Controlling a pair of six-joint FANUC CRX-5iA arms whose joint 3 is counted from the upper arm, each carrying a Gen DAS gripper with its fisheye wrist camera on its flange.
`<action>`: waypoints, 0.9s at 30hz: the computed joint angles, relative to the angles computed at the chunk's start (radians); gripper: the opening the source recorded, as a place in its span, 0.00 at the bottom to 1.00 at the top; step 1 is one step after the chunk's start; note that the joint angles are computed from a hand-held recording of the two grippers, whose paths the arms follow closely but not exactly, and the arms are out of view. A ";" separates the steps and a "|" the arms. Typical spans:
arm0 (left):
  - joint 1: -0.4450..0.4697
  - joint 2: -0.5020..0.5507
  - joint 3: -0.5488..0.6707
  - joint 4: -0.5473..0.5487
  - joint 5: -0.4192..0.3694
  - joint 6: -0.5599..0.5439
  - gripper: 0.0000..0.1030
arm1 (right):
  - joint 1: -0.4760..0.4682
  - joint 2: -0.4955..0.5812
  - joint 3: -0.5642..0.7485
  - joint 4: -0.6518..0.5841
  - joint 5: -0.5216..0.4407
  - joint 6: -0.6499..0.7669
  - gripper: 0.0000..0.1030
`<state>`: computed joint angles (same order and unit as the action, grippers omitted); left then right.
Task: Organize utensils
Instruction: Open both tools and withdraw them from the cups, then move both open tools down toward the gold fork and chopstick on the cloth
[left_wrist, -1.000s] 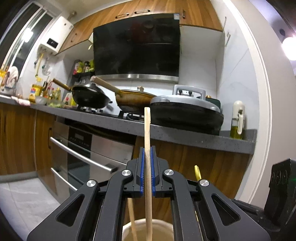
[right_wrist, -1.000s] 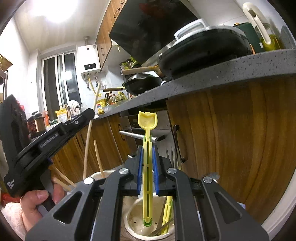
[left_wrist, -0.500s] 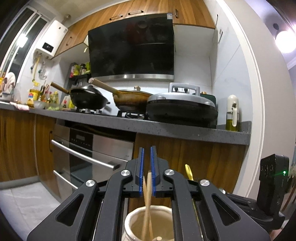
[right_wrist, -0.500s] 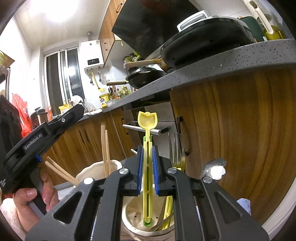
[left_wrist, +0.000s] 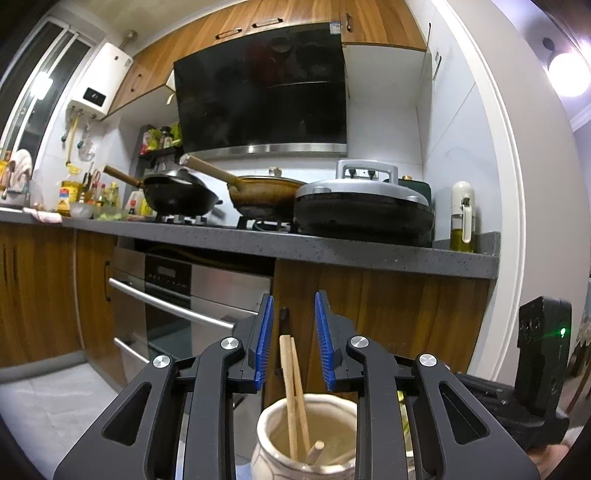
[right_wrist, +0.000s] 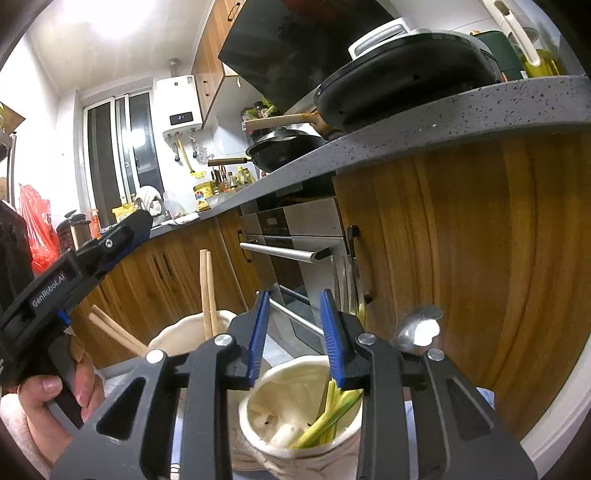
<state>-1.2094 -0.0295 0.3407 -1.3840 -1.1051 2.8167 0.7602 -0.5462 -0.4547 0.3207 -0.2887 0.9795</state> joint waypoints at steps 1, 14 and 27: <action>-0.008 -0.003 0.001 0.000 -0.014 -0.005 0.24 | 0.007 -0.012 -0.011 0.045 -0.010 -0.040 0.28; -0.141 -0.029 -0.004 0.047 -0.231 -0.020 0.51 | 0.220 -0.249 -0.134 0.399 -0.328 -0.272 0.67; -0.296 0.006 -0.027 0.058 -0.384 0.141 0.88 | 0.383 -0.391 -0.250 0.552 -0.538 -0.438 0.91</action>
<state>-1.5057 -0.0240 0.3138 -1.3262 -1.4886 2.9575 1.1437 -0.9369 -0.7048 0.8723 -0.8269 0.5413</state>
